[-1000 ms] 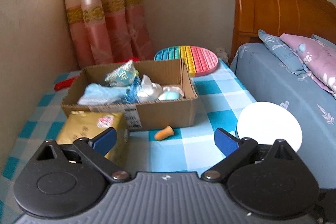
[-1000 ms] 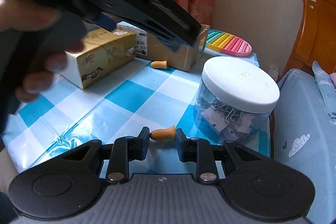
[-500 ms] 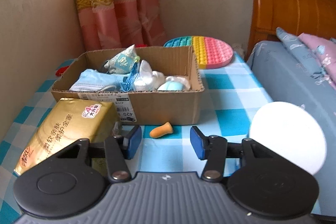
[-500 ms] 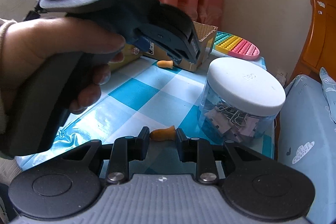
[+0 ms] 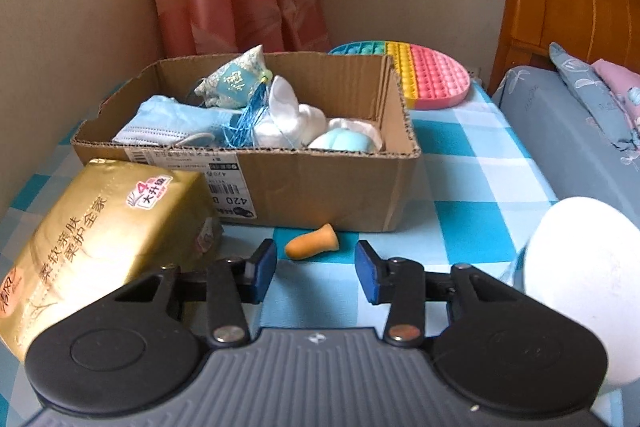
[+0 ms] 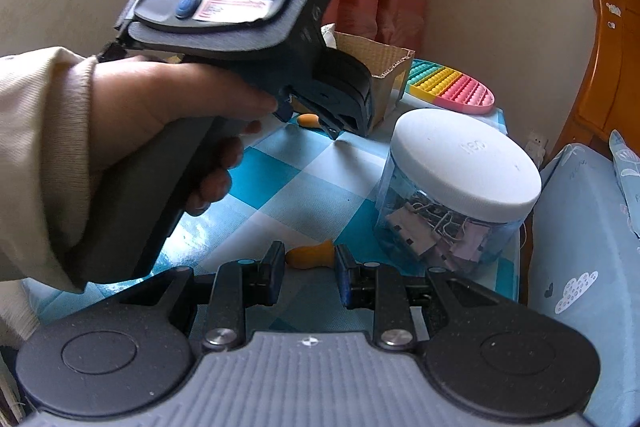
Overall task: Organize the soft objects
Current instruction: 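Grasp an orange earplug with the right gripper while the left grasps the other earplug, then carry both orange earplugs into the cardboard box and open both grippers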
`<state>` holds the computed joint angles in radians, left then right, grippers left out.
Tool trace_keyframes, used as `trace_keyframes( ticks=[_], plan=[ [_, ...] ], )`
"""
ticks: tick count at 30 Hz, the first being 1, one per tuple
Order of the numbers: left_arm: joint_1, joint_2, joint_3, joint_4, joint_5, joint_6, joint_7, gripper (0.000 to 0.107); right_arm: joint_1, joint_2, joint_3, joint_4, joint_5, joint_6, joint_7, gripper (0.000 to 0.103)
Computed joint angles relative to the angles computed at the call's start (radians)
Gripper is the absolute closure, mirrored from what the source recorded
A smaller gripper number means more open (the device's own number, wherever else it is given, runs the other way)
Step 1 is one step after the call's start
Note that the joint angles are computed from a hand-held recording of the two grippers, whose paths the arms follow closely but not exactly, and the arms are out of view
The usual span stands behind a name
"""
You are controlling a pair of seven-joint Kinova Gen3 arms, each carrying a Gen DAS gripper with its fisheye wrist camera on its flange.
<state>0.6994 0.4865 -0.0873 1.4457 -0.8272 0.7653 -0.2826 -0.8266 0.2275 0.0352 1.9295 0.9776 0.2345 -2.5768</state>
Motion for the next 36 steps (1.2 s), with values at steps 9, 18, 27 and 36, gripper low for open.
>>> trace_keyframes(
  ticks=[9,18,27,36],
  plan=[
    [-0.010,0.007,-0.012,0.002,0.010,-0.029,0.027,0.073,-0.002,0.001,-0.003,0.003,0.012,-0.006,-0.003,0.072],
    [-0.021,-0.004,-0.011,0.012,0.023,-0.049,0.018,0.081,-0.021,-0.001,0.015,0.005,0.030,-0.009,-0.017,0.072],
    [-0.034,-0.063,0.019,0.064,0.026,-0.086,-0.055,0.081,-0.014,-0.010,-0.019,-0.008,0.051,0.032,-0.043,0.072],
    [-0.080,-0.171,0.082,0.136,0.061,-0.109,-0.216,0.081,0.033,-0.033,-0.087,-0.026,0.002,0.069,-0.020,0.072]
  ],
)
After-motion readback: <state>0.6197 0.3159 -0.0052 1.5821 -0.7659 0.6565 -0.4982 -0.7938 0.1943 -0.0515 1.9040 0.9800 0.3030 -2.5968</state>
